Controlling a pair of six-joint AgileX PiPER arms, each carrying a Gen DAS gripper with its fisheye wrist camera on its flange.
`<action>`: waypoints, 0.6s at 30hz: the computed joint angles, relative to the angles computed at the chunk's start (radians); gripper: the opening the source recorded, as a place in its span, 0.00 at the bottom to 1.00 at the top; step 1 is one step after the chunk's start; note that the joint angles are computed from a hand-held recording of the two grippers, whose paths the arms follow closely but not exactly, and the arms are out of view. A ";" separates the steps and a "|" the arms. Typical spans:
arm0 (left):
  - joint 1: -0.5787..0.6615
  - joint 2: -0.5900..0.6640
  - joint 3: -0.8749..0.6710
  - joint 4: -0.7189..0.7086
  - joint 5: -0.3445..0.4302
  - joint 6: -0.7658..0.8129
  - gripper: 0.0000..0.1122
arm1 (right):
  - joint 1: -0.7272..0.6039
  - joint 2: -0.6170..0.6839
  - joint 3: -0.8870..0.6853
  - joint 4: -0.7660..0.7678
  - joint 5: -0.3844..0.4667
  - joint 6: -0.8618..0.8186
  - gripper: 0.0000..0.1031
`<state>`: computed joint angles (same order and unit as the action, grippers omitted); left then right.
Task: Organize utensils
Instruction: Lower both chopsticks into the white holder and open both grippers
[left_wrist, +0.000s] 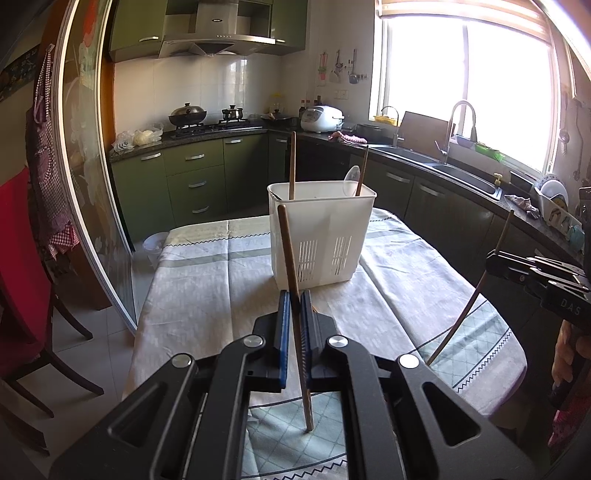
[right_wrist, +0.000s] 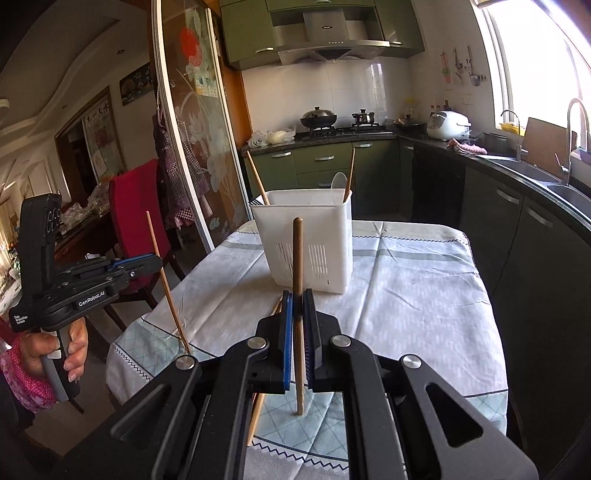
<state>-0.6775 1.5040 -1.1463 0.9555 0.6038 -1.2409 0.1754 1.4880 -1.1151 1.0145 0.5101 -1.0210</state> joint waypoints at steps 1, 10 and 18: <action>-0.003 -0.001 0.000 0.003 0.002 -0.004 0.05 | -0.005 -0.004 0.006 0.009 0.002 -0.007 0.06; -0.014 -0.008 -0.008 0.025 0.016 -0.014 0.05 | -0.016 0.009 -0.019 0.034 0.027 -0.019 0.06; -0.013 -0.007 -0.032 0.023 0.014 0.001 0.05 | -0.022 0.043 -0.091 0.008 0.090 0.024 0.06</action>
